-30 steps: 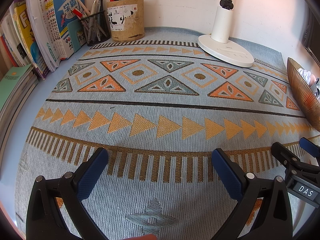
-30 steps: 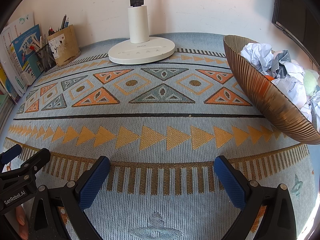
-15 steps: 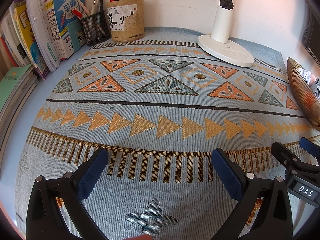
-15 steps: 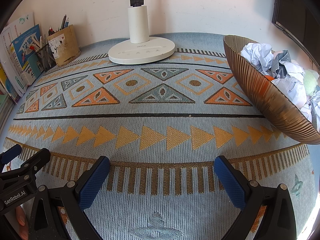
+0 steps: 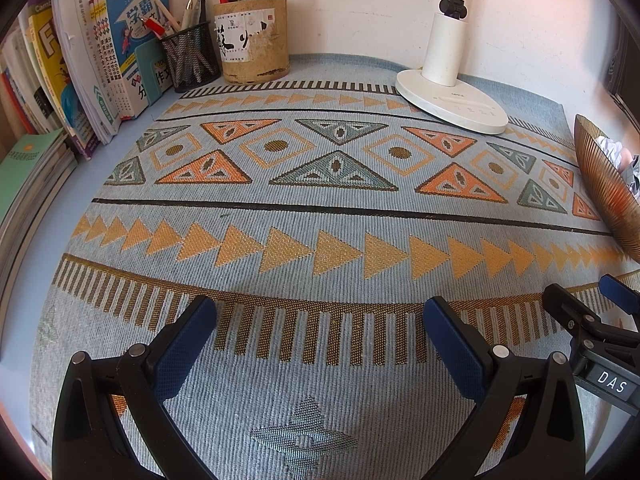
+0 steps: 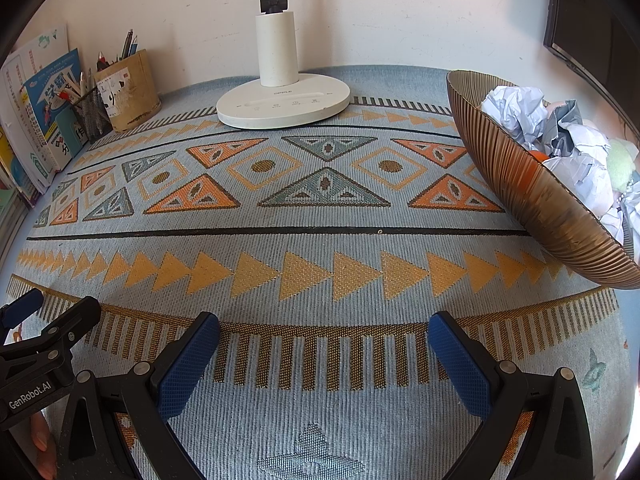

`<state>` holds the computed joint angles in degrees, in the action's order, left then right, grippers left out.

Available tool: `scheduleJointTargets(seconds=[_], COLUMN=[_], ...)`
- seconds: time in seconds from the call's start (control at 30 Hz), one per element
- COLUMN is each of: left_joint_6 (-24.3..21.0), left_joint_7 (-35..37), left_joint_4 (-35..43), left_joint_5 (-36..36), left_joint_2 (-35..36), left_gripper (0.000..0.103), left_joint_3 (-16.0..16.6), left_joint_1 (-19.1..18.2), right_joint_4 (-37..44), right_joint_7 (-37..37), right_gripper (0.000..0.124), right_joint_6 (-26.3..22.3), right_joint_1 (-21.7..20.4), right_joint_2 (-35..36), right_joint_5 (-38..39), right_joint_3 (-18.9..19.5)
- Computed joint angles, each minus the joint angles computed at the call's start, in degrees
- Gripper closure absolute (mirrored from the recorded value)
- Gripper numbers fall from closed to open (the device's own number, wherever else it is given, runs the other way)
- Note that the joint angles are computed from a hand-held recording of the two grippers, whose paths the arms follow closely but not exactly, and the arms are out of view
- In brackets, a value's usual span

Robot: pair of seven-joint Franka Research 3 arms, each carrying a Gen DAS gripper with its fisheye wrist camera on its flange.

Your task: Organize objects

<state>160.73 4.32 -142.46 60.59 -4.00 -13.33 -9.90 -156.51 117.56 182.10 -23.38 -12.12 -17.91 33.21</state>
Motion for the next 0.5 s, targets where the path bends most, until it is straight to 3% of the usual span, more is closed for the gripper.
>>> scheduleJointTargets(seconds=[0.5], left_joint_6=[-0.1], left_joint_7=[-0.34], left_joint_4=[0.03], left_joint_5=[0.37], left_joint_2=[0.09], left_gripper=[0.0], left_joint_3=[0.13], left_joint_1=[-0.17], right_joint_4=[-0.2], right_joint_7=[-0.03], right_gripper=[0.021], right_joint_6=[0.44], right_joint_1=[-1.51], right_joint_2=[0.04], right_joint_5=[0.37], right_joint_3=[1.67])
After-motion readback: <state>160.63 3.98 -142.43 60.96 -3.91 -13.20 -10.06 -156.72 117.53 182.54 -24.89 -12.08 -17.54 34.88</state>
